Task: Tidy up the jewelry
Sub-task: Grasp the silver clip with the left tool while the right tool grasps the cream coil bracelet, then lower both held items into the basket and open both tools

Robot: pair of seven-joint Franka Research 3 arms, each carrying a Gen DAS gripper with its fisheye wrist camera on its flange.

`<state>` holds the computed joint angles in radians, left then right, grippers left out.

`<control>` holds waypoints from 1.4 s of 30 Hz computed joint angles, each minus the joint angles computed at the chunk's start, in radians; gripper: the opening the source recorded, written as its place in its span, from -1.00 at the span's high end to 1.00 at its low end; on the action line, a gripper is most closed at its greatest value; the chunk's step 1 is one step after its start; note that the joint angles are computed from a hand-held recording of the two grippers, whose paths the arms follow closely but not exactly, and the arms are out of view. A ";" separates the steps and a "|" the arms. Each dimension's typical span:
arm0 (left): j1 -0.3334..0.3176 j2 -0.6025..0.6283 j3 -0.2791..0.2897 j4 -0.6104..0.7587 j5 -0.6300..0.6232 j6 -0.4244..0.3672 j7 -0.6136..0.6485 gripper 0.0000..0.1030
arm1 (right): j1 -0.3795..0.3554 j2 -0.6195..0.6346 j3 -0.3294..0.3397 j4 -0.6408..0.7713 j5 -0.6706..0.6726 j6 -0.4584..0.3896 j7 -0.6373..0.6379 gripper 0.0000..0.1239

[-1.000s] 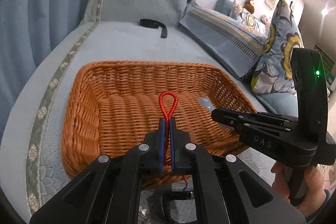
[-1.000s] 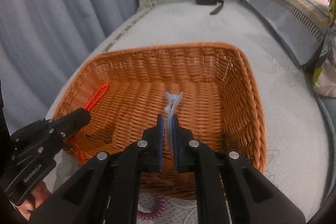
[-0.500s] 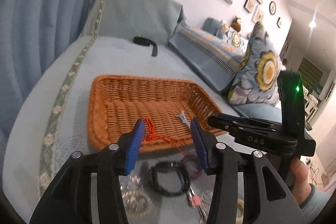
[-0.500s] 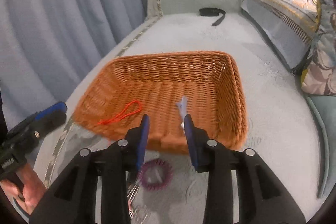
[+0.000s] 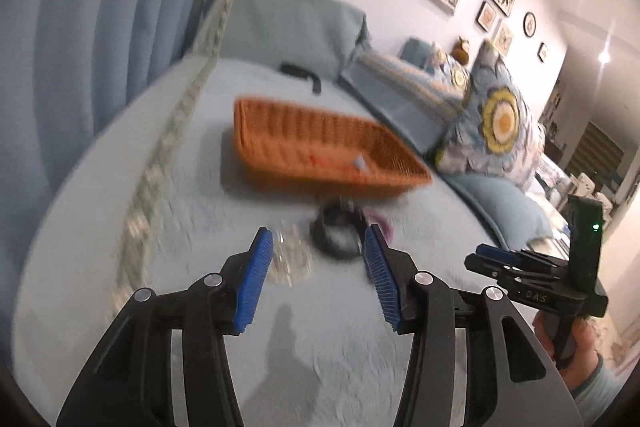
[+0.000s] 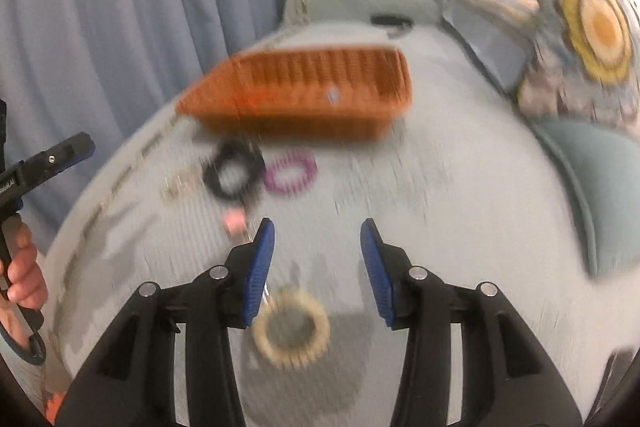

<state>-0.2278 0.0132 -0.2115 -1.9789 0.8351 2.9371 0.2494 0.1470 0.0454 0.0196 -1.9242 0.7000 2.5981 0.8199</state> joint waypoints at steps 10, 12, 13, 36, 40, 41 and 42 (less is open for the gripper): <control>-0.054 0.168 -0.062 0.106 -0.442 -0.041 0.498 0.10 | 0.010 -0.025 0.002 -0.114 -0.035 0.044 0.027 0.49; -0.076 0.222 -0.061 0.180 -0.460 -0.090 0.559 0.10 | 0.017 -0.022 0.004 -0.119 -0.071 0.072 0.054 0.58; -0.093 0.237 -0.050 0.201 -0.451 -0.111 0.564 0.10 | 0.021 -0.021 0.005 -0.124 -0.091 0.093 0.072 0.64; -0.217 0.305 0.035 0.296 -0.192 -0.250 0.360 0.60 | 0.055 -0.051 0.012 -0.204 -0.010 0.241 -0.026 0.85; -0.213 0.256 0.034 0.232 -0.174 -0.197 0.320 0.60 | 0.047 -0.064 0.002 -0.192 0.067 0.179 -0.058 0.86; -0.212 0.242 0.035 0.218 -0.166 -0.192 0.306 0.60 | 0.046 -0.068 0.001 -0.191 0.063 0.173 -0.051 0.86; -0.210 0.222 0.037 0.200 -0.156 -0.187 0.285 0.60 | 0.047 -0.072 0.001 -0.189 0.060 0.169 -0.046 0.86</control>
<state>-0.4380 0.2349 -0.1745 -1.7789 0.6796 2.7496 0.5348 0.1935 -0.0267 0.0202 -2.1133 0.7603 2.7670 0.7740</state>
